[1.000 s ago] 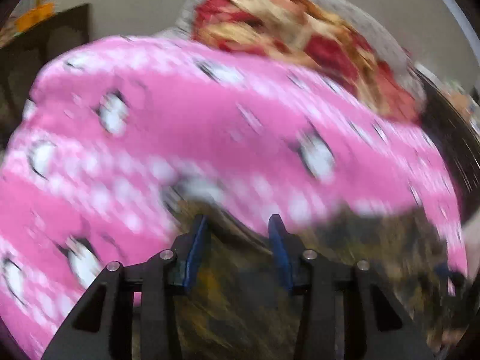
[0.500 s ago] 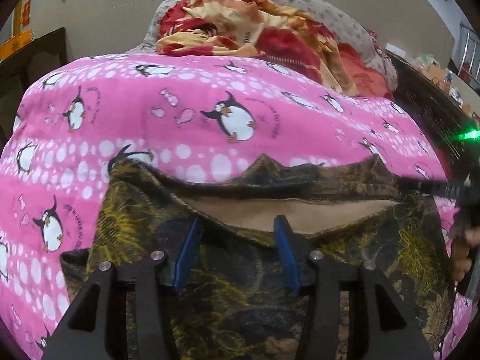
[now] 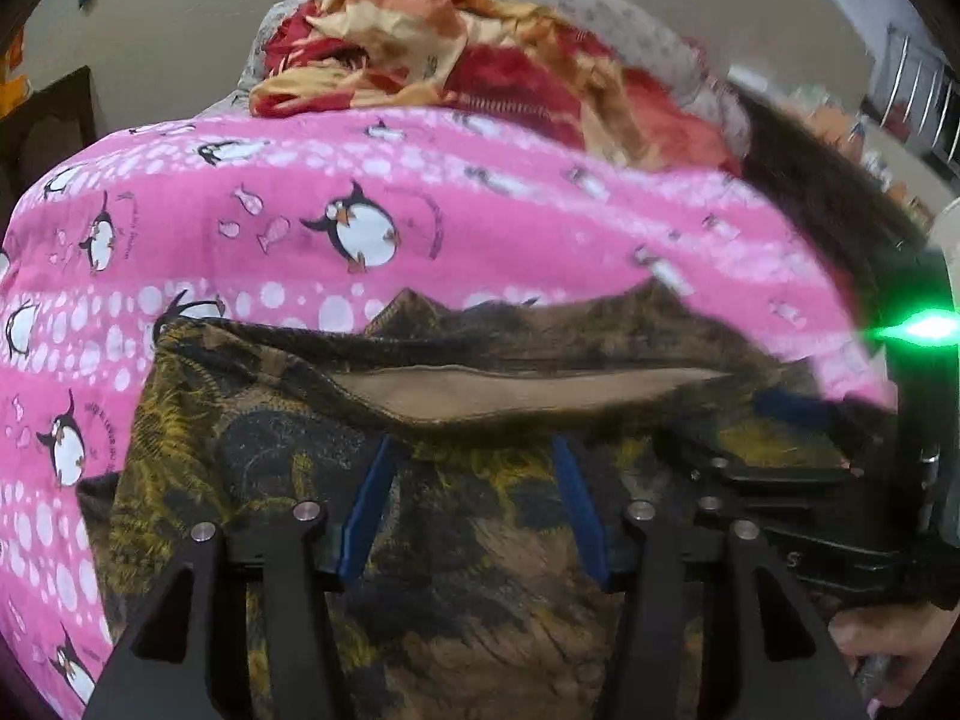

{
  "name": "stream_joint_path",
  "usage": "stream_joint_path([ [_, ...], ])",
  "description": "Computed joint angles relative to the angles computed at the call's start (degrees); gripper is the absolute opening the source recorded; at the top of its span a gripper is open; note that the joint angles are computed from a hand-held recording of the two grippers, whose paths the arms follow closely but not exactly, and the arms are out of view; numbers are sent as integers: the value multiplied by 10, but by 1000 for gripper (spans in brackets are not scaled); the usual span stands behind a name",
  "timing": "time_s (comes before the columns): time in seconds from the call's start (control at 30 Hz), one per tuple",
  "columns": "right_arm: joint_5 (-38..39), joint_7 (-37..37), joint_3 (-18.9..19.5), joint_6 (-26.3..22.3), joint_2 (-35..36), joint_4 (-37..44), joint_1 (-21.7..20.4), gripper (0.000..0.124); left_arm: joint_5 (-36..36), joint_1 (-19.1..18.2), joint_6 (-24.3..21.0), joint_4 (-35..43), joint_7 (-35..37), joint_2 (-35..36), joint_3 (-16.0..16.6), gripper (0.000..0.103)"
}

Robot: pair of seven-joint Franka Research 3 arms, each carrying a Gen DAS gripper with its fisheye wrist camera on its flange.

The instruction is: Fold small clothes

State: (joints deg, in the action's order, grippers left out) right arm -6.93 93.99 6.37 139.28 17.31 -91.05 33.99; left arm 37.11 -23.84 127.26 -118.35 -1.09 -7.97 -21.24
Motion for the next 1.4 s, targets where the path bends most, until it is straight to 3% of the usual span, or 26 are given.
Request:
stream_joint_path([
  [0.07, 5, -4, 1, -30, 34, 42, 1, 97, -34, 6, 0, 3, 26, 14, 14, 53],
  [0.17, 4, 0, -8, -10, 64, 82, 8, 101, -27, 22, 14, 1, 41, 19, 28, 61],
  [0.3, -7, 11, -21, -27, 93, 126, 18, 103, -20, 28, 7, 3, 20, 8, 25, 62],
  [0.37, 1, 11, -20, -12, 75, 106, 15, 100, -11, 28, 1, -3, 1, -4, 18, 62],
  [0.47, 38, 2, -6, 49, 6, 16, -6, 99, -11, 23, -12, -15, -16, -8, 9, 62],
  [0.53, 33, 8, -9, 71, -20, -21, -11, 99, -25, 20, 1, -30, -19, -3, 11, 63],
  [0.6, 26, 6, -10, 86, -30, -45, -18, 99, 6, 17, -26, -20, -34, 9, 0, 66],
  [0.7, -4, 37, -24, 58, -8, -33, -21, 99, 25, 6, -63, 2, -36, 32, -3, 68],
  [0.77, 80, -11, 1, 33, 14, -21, -57, 102, 30, 0, -61, -2, -47, 31, 1, 69],
  [0.83, 132, -45, 13, 54, 15, -28, -75, 103, 33, -3, -62, -2, -50, 31, 3, 69],
  [1.27, 139, -49, 1, 86, 9, -49, -62, 103, 39, -10, -76, 7, -53, 39, 8, 71],
  [1.4, 118, -31, -7, 58, 8, -36, -54, 103, 39, -11, -81, 9, -51, 40, 8, 72],
])
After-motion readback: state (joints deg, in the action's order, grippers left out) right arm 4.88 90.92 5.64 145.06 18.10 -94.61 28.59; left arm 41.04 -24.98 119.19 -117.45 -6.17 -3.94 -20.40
